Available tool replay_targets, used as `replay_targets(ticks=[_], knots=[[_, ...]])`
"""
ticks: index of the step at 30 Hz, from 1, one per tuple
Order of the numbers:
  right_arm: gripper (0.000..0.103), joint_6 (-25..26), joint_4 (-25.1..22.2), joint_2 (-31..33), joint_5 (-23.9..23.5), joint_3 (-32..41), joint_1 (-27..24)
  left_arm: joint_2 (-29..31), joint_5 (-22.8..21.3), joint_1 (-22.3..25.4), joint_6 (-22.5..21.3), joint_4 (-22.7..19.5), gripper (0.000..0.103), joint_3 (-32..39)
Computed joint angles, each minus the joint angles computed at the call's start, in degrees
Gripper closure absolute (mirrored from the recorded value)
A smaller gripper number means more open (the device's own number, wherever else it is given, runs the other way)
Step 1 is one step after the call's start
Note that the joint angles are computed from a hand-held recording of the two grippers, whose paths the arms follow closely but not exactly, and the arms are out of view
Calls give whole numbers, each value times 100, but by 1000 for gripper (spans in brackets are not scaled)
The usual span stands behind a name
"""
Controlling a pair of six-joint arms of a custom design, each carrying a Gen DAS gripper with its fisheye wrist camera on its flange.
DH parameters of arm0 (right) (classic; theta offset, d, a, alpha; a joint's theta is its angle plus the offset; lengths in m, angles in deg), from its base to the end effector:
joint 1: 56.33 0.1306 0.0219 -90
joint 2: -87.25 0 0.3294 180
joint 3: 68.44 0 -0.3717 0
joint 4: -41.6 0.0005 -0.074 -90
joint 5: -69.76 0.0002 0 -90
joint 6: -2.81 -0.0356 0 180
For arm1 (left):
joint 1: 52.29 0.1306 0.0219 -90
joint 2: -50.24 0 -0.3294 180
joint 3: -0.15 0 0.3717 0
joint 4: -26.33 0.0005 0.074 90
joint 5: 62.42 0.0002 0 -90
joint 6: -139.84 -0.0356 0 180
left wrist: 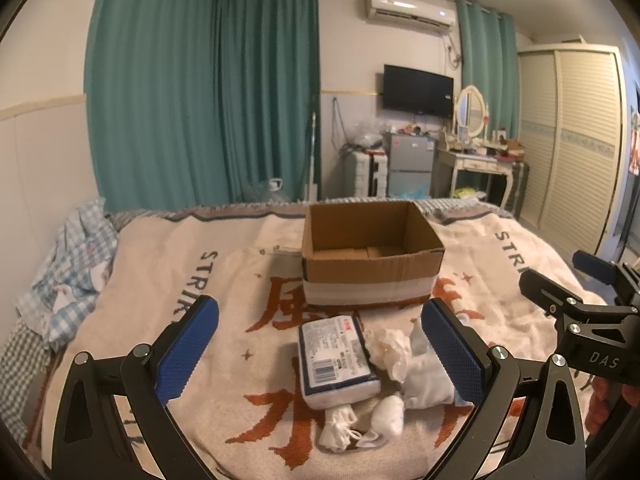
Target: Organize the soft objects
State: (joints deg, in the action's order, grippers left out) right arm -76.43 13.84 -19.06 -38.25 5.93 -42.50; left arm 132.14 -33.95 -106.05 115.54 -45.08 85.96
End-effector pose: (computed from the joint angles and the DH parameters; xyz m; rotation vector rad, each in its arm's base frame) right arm 0.3830 0.1051 0.4019 -0.6237 1.9388 0.3544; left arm 0.2500 -0.2890 0.3979 -0.4485 1.9866 0.2594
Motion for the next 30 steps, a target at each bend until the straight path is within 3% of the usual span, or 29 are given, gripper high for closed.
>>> replay_targets(ticks=[30], knots=[[0, 16, -6, -11, -13, -23, -41, -8, -1, -10, -8, 39, 0, -75]])
